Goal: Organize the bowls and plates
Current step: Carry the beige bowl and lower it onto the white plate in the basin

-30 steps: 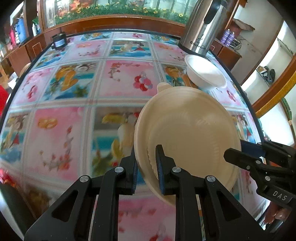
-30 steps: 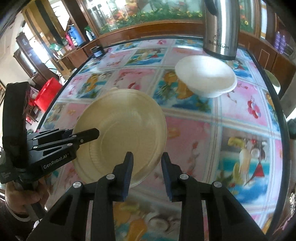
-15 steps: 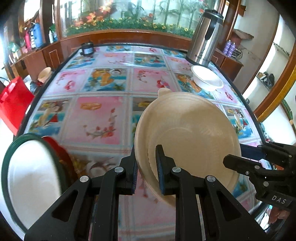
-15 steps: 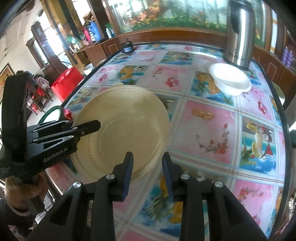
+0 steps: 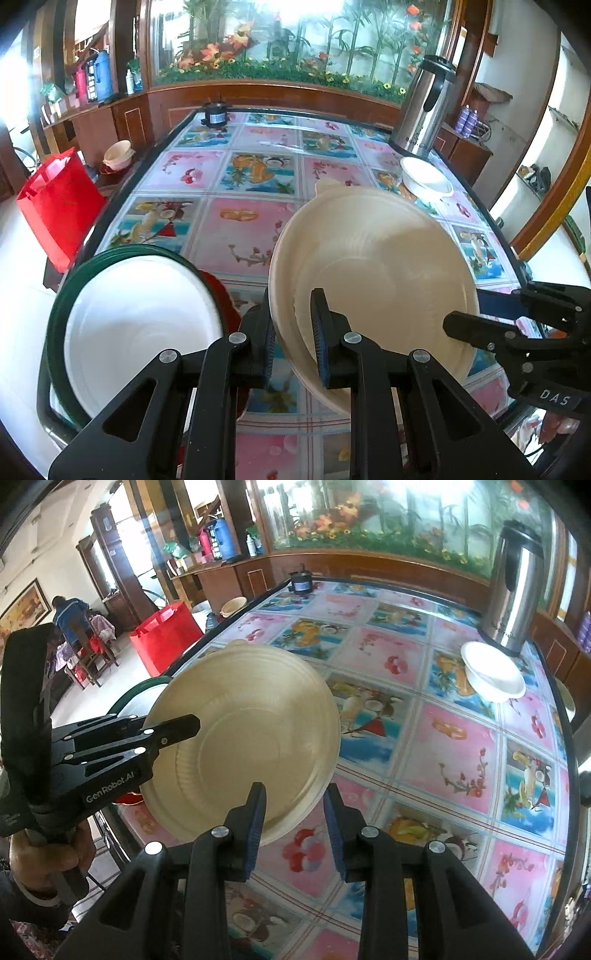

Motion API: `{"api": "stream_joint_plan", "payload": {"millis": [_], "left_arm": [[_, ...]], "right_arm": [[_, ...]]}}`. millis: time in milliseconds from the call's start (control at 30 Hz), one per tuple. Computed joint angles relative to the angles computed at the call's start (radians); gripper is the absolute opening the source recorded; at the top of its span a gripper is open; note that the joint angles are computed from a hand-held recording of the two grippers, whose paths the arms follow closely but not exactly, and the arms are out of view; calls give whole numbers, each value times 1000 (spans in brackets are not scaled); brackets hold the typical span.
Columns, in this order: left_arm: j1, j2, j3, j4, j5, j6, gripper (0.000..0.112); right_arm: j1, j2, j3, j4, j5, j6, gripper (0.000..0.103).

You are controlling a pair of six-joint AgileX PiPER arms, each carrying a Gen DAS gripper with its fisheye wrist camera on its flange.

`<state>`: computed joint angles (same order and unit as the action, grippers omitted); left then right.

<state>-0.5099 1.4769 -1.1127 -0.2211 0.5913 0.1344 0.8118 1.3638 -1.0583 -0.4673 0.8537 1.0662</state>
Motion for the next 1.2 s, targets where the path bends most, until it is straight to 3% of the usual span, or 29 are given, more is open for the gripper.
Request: {"api": "stream_joint_plan", "payload": {"millis": [367,600,867,1200], "left_arm": [[115,-77,41,-110,21,137,17],[251,-115,65,-183,44,239,17],[420,-85,75,-277,63,361,17],[502,-49,93,-315,57,430,17]], "right_arm": [[68,72,-111,-29,47,14,37],[83,186,-265,-9,58,-63,37],[61,364,-460,82,62,-209,37],[61,499,-620,156,106,-299,39]]}}
